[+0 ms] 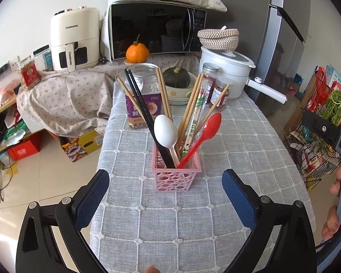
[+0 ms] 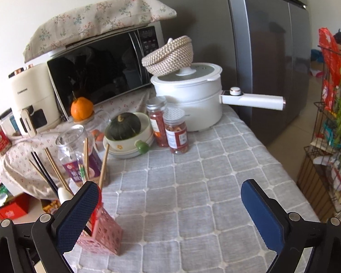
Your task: Organize utensils
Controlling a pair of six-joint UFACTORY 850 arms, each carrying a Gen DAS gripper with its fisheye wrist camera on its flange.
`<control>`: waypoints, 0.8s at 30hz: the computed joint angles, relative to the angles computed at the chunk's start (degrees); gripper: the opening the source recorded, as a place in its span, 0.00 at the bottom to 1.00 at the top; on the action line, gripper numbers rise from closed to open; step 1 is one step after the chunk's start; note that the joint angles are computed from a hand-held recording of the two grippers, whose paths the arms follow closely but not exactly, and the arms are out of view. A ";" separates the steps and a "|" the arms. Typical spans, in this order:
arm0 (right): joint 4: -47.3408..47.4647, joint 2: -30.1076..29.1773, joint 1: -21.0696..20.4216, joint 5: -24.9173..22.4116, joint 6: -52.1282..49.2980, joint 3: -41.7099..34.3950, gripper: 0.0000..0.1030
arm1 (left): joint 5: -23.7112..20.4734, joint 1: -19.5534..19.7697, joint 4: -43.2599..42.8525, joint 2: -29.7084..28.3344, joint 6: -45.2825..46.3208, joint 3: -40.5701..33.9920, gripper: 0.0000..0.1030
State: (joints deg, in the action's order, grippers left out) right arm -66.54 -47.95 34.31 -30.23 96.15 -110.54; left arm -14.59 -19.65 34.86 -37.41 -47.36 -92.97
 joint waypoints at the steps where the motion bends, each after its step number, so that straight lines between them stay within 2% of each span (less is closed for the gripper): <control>1: 1.31 0.71 -0.13 0.23 -1.69 1.04 0.99 | -0.25 -0.47 2.66 0.31 -2.76 0.17 0.98; 7: 9.03 3.82 -0.73 -0.49 -10.11 5.60 0.99 | -1.06 -2.86 13.72 1.52 -13.60 1.20 0.99; 12: 11.17 5.13 -1.23 -0.53 -12.88 7.79 0.99 | -1.91 -5.22 32.98 3.03 -30.34 3.55 0.99; 24: 14.50 4.87 -1.41 -0.50 -16.91 7.25 0.99 | -1.22 -5.84 29.78 2.77 -27.01 3.23 0.99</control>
